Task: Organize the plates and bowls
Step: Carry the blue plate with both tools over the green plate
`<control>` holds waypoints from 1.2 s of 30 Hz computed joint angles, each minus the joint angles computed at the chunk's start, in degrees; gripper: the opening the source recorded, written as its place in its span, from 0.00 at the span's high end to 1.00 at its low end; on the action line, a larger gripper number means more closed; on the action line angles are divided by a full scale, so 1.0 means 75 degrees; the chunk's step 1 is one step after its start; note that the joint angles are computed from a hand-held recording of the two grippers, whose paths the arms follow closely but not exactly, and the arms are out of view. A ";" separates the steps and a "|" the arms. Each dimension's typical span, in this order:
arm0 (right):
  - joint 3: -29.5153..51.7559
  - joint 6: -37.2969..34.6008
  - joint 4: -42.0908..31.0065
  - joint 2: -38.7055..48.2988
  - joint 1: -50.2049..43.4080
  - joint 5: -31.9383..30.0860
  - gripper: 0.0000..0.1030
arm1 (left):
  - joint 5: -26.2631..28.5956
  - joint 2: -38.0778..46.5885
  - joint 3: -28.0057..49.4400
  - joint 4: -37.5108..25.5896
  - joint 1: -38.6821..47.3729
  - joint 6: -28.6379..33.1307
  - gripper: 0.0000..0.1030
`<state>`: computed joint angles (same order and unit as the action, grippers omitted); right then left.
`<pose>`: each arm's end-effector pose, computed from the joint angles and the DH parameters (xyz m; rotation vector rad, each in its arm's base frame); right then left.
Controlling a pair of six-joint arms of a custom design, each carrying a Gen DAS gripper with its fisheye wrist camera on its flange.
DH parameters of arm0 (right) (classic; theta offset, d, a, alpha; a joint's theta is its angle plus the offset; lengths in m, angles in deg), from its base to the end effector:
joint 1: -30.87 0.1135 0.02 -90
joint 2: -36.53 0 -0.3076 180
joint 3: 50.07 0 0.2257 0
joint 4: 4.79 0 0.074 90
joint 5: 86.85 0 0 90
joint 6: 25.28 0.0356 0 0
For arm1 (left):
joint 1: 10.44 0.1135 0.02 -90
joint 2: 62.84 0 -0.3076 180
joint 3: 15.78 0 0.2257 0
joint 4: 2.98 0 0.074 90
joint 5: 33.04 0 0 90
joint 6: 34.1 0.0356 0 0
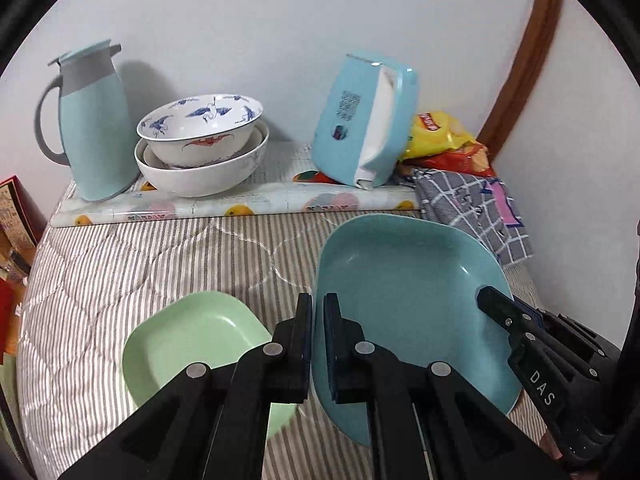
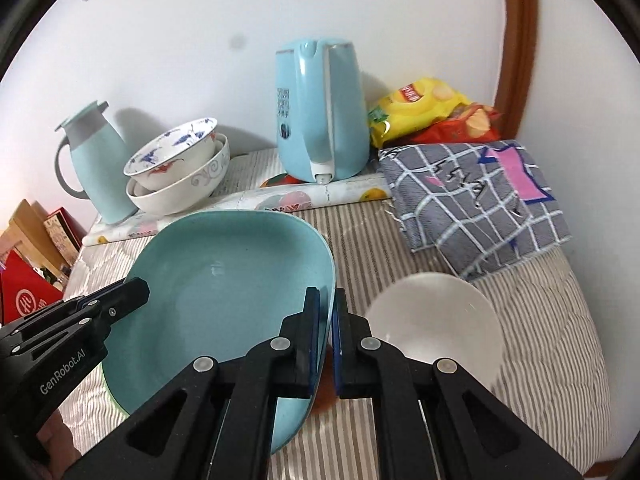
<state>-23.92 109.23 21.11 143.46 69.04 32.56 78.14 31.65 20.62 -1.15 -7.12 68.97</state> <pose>0.1729 0.1137 0.0991 0.3256 2.3415 0.0282 0.2233 0.0001 0.1394 0.3520 2.4668 -0.3528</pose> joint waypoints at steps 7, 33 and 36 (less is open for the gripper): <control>-0.0535 0.1389 -0.0857 -0.0815 0.1252 0.0819 0.95 | 0.0481 -0.1145 -0.0525 -0.0716 0.0393 0.0280 0.94; 0.0518 0.5042 -0.4910 -0.1678 0.4433 0.2318 0.95 | 0.1790 -0.3011 -0.0410 -0.3332 0.2812 0.2208 0.94; 0.0684 0.5085 -0.5067 -0.1632 0.4522 0.2364 0.95 | 0.1912 -0.2984 -0.0322 -0.3517 0.3129 0.2480 0.94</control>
